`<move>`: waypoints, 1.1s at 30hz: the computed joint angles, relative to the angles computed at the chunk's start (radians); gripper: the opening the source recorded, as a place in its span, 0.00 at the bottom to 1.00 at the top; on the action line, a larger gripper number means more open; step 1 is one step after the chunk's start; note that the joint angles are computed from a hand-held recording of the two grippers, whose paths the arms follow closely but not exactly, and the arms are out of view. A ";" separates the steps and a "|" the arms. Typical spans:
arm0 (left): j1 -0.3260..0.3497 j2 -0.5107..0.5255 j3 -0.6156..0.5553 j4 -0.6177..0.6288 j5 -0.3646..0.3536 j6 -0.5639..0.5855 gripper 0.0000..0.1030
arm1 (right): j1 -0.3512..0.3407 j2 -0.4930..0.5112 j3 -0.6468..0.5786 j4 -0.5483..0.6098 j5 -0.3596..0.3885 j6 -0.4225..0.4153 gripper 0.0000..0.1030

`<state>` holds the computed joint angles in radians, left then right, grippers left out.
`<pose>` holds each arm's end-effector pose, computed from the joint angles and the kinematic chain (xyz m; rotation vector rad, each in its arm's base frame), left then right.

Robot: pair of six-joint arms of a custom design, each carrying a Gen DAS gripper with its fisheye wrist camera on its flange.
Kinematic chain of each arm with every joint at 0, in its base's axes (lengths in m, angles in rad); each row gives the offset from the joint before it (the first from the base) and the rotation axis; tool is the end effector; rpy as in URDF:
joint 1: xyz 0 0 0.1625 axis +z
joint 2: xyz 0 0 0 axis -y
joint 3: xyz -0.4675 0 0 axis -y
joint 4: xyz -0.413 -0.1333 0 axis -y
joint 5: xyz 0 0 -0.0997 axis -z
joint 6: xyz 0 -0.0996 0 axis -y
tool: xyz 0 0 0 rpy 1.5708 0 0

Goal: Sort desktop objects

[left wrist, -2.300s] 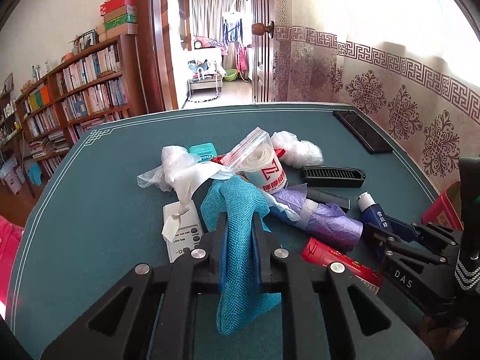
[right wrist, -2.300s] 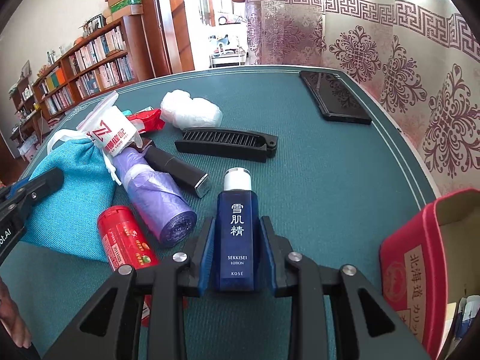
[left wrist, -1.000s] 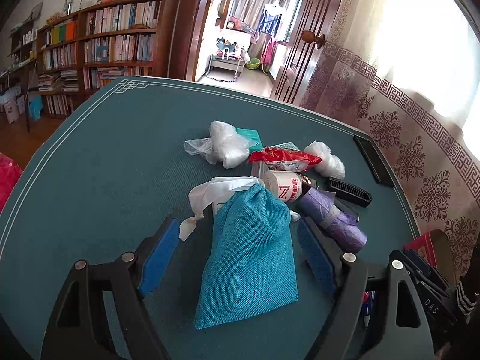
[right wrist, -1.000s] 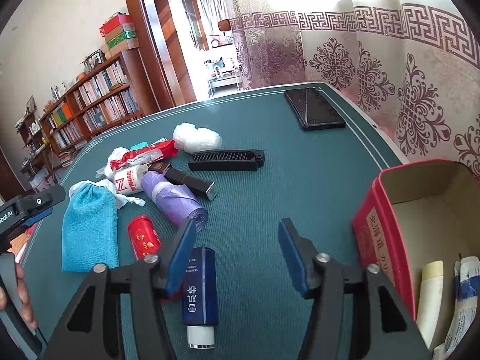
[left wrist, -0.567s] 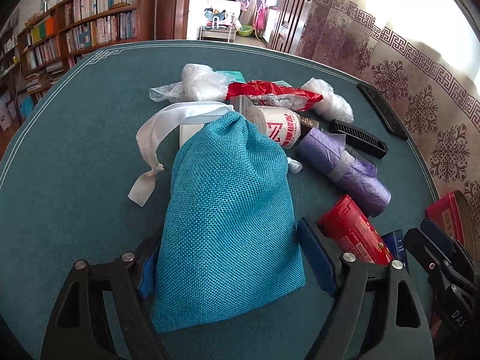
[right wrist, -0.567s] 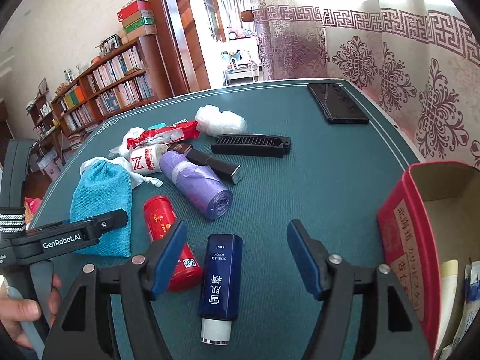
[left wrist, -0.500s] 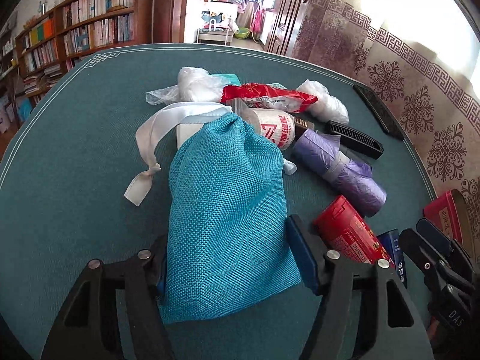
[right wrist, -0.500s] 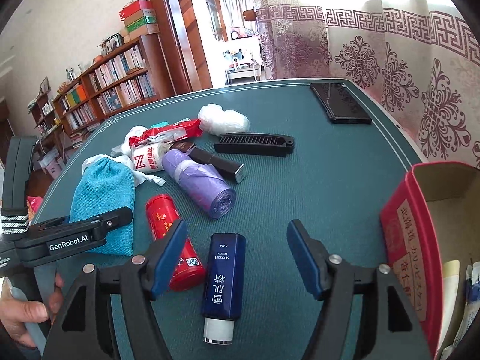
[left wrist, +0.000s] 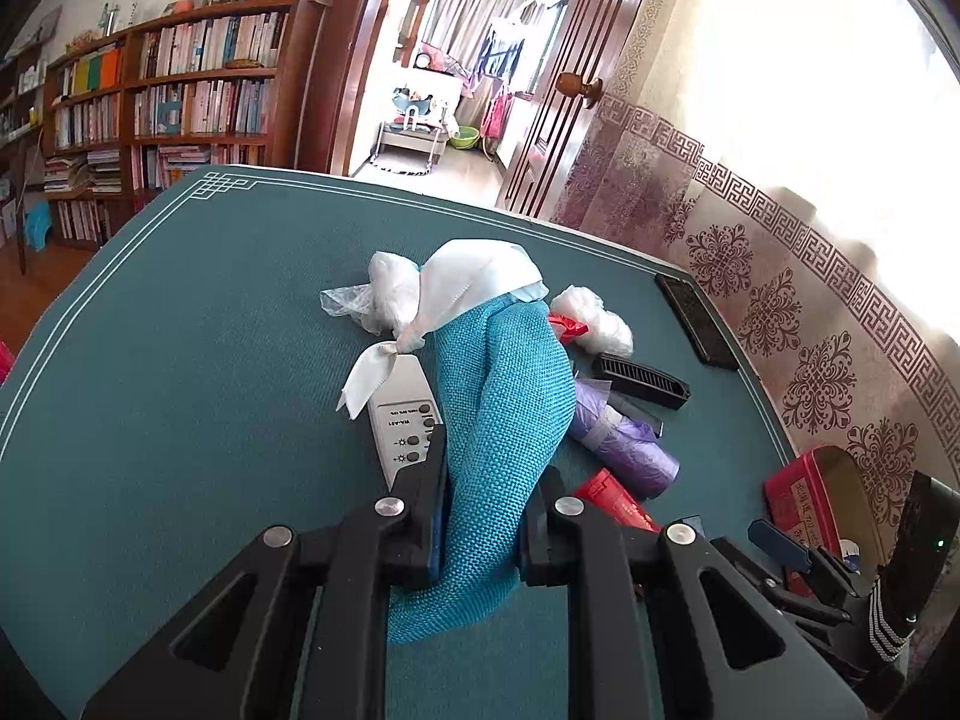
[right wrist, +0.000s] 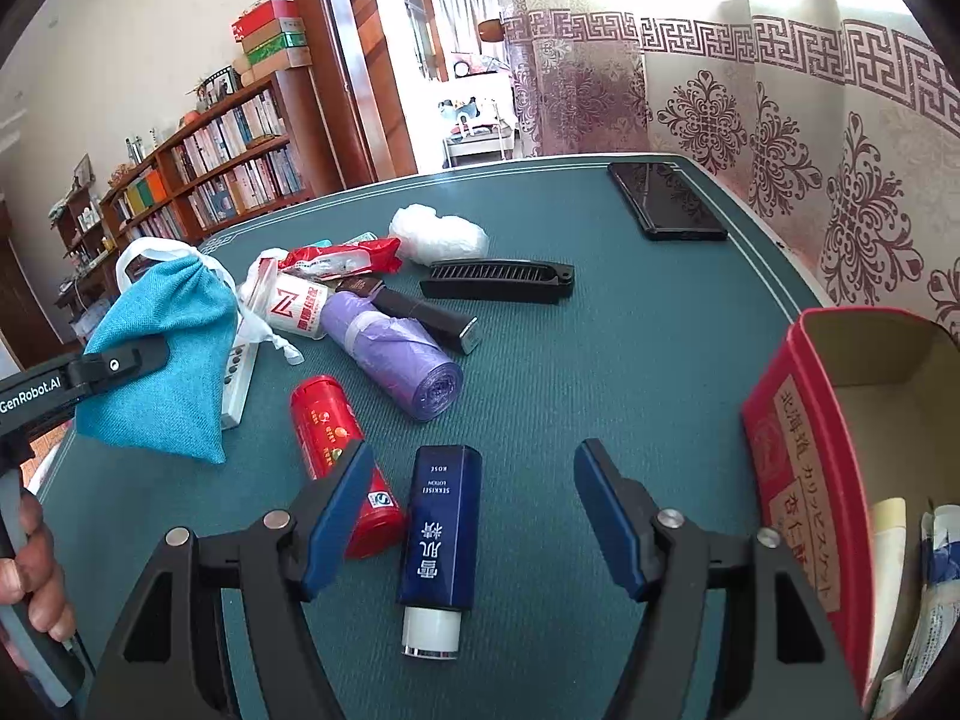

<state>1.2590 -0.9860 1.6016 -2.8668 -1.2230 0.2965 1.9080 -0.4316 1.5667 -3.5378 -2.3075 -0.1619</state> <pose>-0.0653 -0.7477 0.3038 0.6368 2.5795 -0.9422 0.3011 -0.6581 0.0077 0.1857 -2.2961 1.0759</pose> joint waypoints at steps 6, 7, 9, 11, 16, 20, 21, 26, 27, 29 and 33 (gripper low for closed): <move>-0.004 -0.029 0.011 -0.025 -0.054 -0.015 0.17 | 0.029 0.006 0.009 0.043 -0.053 0.008 0.70; -0.004 -0.035 0.014 -0.030 -0.064 -0.015 0.17 | 0.034 0.011 0.003 0.055 -0.065 0.002 0.67; -0.005 -0.047 0.022 -0.042 -0.081 -0.018 0.17 | 0.042 0.022 -0.010 0.078 -0.095 -0.005 0.62; -0.005 -0.056 0.027 -0.053 -0.094 -0.018 0.17 | 0.047 0.029 -0.020 0.098 -0.121 0.001 0.59; -0.002 -0.070 0.035 -0.062 -0.123 -0.016 0.17 | 0.041 0.028 -0.038 0.196 -0.149 0.059 0.49; 0.004 -0.072 0.030 -0.037 -0.143 -0.019 0.17 | 0.030 0.044 -0.073 0.286 -0.174 0.090 0.45; 0.005 -0.073 0.029 -0.031 -0.147 -0.019 0.17 | 0.032 0.054 -0.086 0.274 -0.188 0.068 0.43; 0.005 -0.084 0.035 -0.020 -0.171 -0.013 0.17 | 0.031 0.050 -0.080 0.257 -0.169 0.083 0.31; 0.004 -0.086 0.037 -0.019 -0.176 -0.010 0.17 | 0.029 0.038 -0.063 0.241 -0.144 0.097 0.31; 0.001 -0.090 0.042 -0.013 -0.187 -0.010 0.17 | 0.031 0.017 -0.029 0.189 -0.101 0.110 0.31; -0.011 -0.095 0.054 0.000 -0.194 -0.001 0.17 | 0.057 -0.006 0.017 0.072 -0.105 0.090 0.31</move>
<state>1.2477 -1.0809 1.6553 -2.8668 -1.4168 0.2954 1.9646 -0.4381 1.5834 -3.4660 -2.4124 -0.0719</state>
